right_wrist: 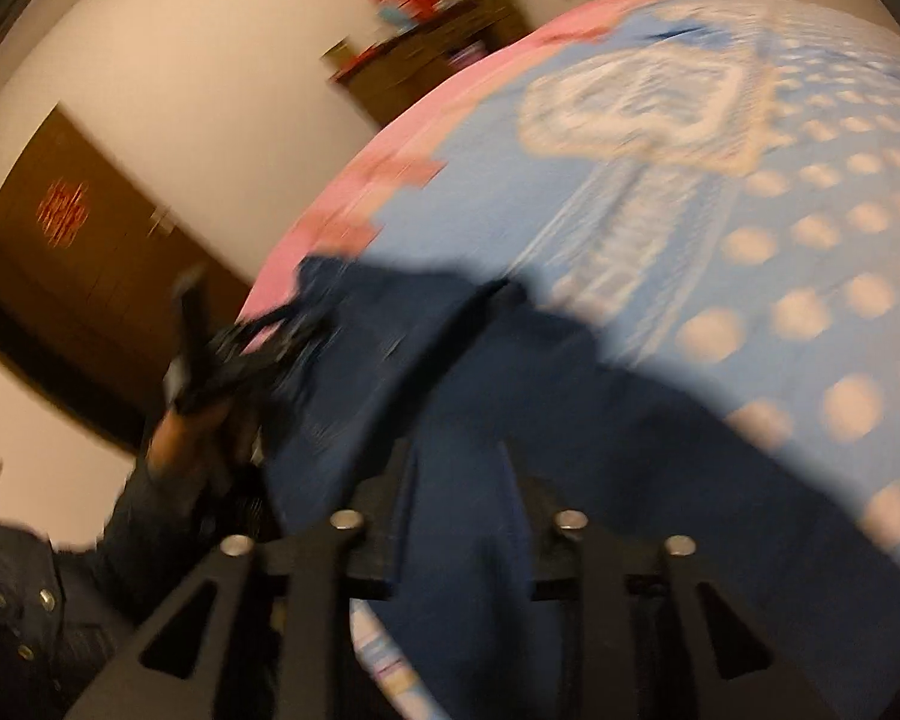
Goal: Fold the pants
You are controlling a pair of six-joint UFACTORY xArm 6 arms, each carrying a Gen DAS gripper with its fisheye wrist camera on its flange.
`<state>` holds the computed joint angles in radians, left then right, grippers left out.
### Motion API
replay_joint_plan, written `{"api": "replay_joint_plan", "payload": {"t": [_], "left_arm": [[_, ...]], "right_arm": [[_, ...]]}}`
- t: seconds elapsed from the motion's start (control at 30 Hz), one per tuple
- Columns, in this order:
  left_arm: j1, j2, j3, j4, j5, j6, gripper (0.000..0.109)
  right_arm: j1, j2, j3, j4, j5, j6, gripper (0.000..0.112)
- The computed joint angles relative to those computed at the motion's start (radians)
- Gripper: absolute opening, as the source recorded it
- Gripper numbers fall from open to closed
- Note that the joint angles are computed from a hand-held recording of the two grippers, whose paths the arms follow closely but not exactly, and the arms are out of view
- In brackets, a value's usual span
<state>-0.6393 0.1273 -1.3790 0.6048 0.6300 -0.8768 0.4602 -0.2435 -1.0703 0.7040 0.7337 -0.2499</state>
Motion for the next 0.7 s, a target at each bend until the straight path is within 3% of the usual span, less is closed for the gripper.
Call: {"api": "replay_joint_plan", "payload": {"t": [0.03, 0.13, 0.23, 0.4, 0.47, 0.6, 0.7], "left_arm": [[-0.001, -0.008, -0.004, 0.008, 0.025, -0.008, 0.085], [0.015, -0.075, 0.046, 0.013, -0.02, -0.036, 0.085], [0.029, -0.117, 0.06, 0.072, 0.011, -0.092, 0.086], [0.078, -0.079, 0.051, -0.219, -0.016, 0.099, 0.081], [0.077, -0.032, -0.008, -0.252, 0.052, 0.155, 0.07], [0.093, 0.042, -0.093, -0.369, 0.083, 0.256, 0.064], [0.08, 0.076, -0.145, -0.347, 0.129, 0.27, 0.06]], "right_arm": [[0.04, 0.006, 0.007, -0.029, -0.002, 0.0, 0.031], [0.133, 0.016, 0.025, -0.137, -0.041, 0.028, 0.031], [0.147, 0.035, -0.009, -0.081, -0.034, -0.013, 0.031], [0.153, 0.091, -0.074, -0.189, -0.051, 0.06, 0.031], [0.15, 0.093, -0.061, -0.177, -0.053, 0.063, 0.031], [0.149, 0.019, 0.035, -0.156, -0.07, 0.058, 0.031], [0.143, -0.033, 0.097, -0.135, -0.092, 0.061, 0.031]]}}
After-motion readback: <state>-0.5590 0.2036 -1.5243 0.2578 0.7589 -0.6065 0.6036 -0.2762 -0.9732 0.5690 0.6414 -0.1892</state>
